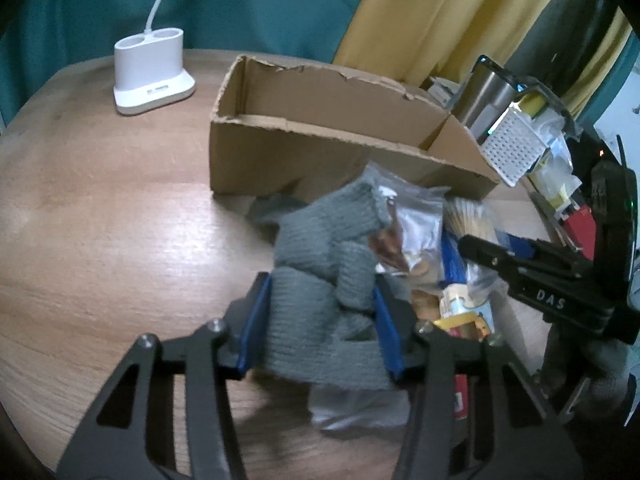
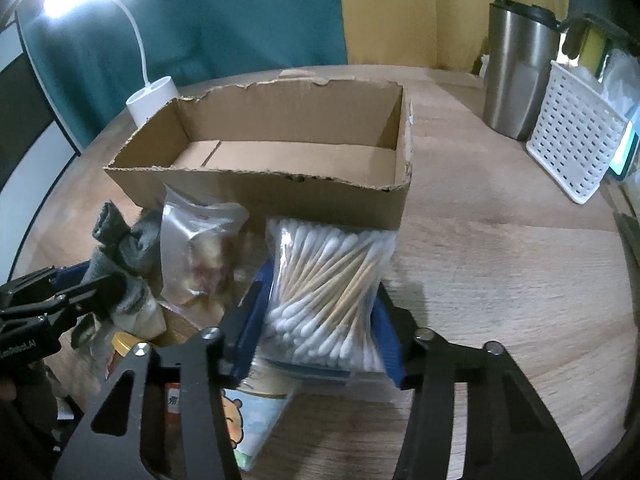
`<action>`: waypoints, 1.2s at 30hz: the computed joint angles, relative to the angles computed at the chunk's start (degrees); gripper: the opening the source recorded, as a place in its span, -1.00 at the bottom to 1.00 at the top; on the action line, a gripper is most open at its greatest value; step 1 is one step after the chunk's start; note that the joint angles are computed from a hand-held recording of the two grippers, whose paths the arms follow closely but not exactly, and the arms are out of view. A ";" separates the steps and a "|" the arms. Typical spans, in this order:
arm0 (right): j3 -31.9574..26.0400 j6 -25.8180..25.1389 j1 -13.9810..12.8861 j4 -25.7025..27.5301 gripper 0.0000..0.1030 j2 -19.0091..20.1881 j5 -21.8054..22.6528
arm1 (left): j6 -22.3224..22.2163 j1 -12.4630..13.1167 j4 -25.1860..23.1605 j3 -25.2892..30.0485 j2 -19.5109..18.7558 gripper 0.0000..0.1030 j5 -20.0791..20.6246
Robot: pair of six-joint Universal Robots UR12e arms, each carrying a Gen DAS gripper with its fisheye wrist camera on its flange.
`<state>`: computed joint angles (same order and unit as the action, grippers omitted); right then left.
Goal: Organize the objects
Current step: 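Grasp the grey glove with the left gripper while the right grasps the cotton swab bag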
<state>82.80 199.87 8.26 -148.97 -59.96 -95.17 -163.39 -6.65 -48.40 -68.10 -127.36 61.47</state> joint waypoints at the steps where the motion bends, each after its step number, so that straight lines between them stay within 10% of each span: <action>1: 0.24 -0.04 -0.01 -0.47 -0.05 -0.14 0.10 | -0.01 0.06 0.13 -0.07 0.06 -0.09 -0.20; 19: 1.77 -1.43 0.77 -6.28 -0.10 -2.79 -3.01 | -2.13 0.72 6.84 0.21 1.43 -0.12 -4.24; 36: -6.78 -4.24 0.30 -4.39 -0.10 1.65 0.20 | -3.91 0.28 7.05 11.96 -5.48 -0.11 -2.74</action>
<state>76.01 195.63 8.55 -153.36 -58.31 -94.96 -167.30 -6.36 -41.35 -56.14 -132.84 58.73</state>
